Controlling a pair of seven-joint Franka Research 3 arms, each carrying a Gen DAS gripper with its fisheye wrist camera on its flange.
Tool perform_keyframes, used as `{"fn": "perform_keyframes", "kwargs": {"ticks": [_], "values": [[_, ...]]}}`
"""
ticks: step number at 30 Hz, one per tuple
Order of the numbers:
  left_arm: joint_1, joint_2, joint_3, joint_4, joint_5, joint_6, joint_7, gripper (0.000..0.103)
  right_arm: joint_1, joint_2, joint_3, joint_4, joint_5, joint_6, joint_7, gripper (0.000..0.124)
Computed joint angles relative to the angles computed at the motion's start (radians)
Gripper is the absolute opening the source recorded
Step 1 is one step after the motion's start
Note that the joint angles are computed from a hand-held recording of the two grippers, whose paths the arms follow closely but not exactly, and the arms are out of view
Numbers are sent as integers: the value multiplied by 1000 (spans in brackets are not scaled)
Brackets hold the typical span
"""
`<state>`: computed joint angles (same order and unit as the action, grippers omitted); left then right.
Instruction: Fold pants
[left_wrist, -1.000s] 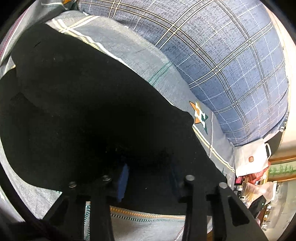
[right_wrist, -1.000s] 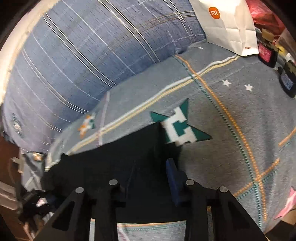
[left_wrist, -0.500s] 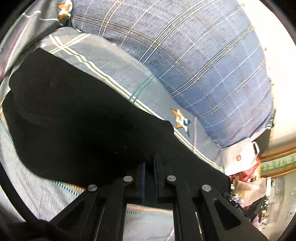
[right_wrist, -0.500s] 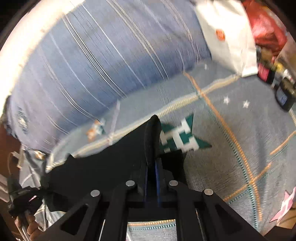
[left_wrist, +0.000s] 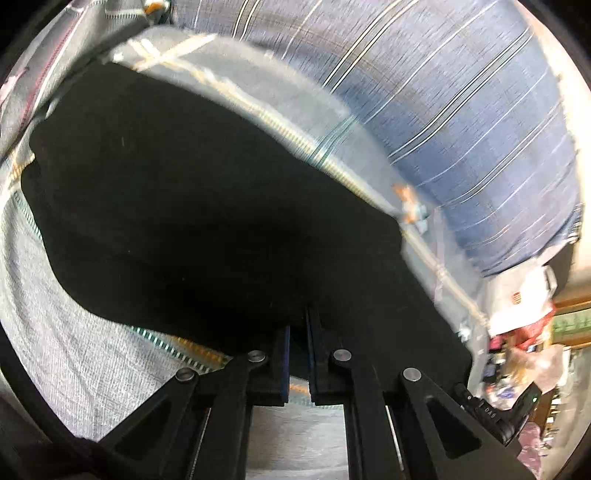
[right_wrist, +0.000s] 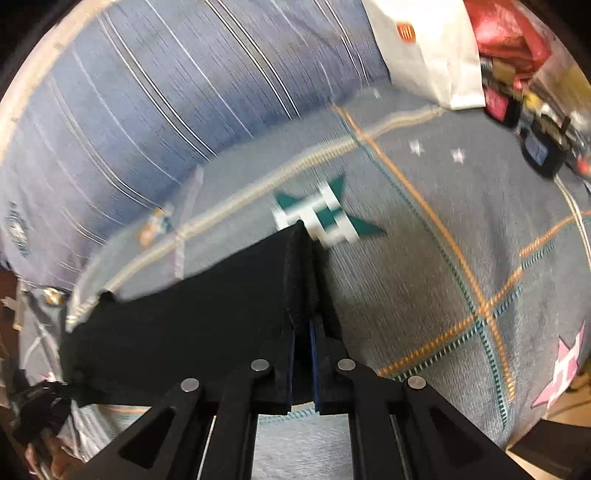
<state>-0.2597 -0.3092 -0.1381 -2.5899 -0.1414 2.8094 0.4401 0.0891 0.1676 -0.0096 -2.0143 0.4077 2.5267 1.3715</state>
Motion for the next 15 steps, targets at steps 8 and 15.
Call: {"fn": "perform_keyframes", "kwargs": {"ticks": [8, 15], "values": [[20, 37, -23, 74, 56, -124, 10, 26, -67, -16, 14, -2, 248, -21, -162, 12], [32, 64, -37, 104, 103, -151, 8, 40, -61, -24, -3, -18, 281, 22, -149, 72]]}}
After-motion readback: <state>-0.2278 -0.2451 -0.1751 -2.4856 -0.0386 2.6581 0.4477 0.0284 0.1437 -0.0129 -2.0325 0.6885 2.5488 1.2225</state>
